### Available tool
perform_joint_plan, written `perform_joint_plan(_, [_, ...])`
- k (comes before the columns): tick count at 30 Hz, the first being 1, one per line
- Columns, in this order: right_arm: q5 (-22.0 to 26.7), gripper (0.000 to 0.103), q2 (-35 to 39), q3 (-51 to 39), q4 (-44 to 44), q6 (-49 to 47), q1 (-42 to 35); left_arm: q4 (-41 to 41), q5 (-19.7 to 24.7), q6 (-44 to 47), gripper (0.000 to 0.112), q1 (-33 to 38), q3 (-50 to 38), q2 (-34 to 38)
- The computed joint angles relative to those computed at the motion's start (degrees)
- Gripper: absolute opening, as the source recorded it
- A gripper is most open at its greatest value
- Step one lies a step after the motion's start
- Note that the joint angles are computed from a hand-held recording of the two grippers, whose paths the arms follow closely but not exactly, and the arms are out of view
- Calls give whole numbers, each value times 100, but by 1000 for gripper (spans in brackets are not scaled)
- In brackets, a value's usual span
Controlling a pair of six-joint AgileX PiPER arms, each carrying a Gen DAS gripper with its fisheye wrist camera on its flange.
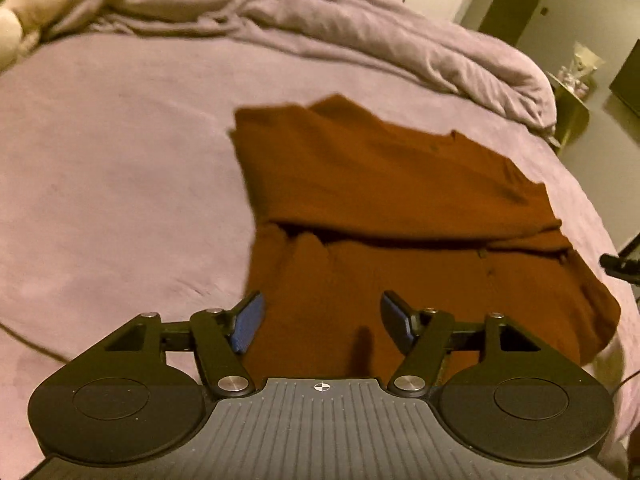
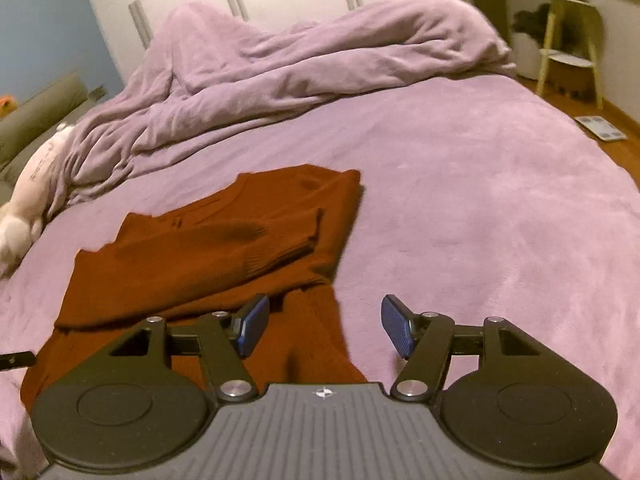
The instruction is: Fold small clothes
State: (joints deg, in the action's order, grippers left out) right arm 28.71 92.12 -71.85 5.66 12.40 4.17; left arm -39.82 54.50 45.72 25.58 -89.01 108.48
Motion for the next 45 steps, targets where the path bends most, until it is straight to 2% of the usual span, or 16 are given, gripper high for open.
perform_joint_plan(2, [169,62,143,-119,108,-820,135,90,-5,-144,74,-77,-86,137])
perform_joint_plan(5, [325,62,401,-290,-758,-855,537,34,126,-217,73,-87,-159,246])
perform_joint_plan(7, [552,50,622,-509,-798,-972,607,-31,299,-190,62,-60,-258,332])
perform_joint_plan(8, [604,35,673,-561,-679,-1104,591,43,289,-214,52,-81,-265,329])
perform_joint_plan(9, [650,26,720,-608,-736,-1098,621,120,265,-229,43,-99,-260,320])
perform_joint_plan(12, [504,13,598,-427,-721,-1187,633,42,393,-242,25,-30,-350,394])
perform_joint_plan(14, [371,10,416,-235,-767,-1169,655,-42,421,-199,21,6,-335,366])
perform_joint_plan(16, [265,10,253,-101,-471,-1472,616,-91,441,-134,22,14,-358,402])
perform_joint_plan(20, [601,14,496,-408,-620,-1402,649,0,751,-351,48,-29,-734,692])
perform_joint_plan(21, [668,14,570,-477,-629,-1363,641,-3,788,-353,48,-48,-779,721])
perform_joint_plan(23, [686,14,680,-551,-563,-1369,619,139,746,-326,42,-142,-813,707])
perform_joint_plan(27, [721,9,804,-671,-744,-1175,686,364,754,-441,13,-213,-926,648])
perform_joint_plan(32, [506,8,400,-556,-930,-1190,798,23,1388,-501,11,-35,-1250,240])
perform_joint_plan(36, [215,8,309,-928,-758,-1250,622,-477,1236,-280,11,31,-1803,224])
perform_joint_plan(40, [187,8,1096,-1822,-2047,203,703,61,531,-757,11,-324,-2706,926])
perform_joint_plan(45, [878,8,2409,-3143,-2168,477,682,1127,547,-1627,13,-796,-3832,2128])
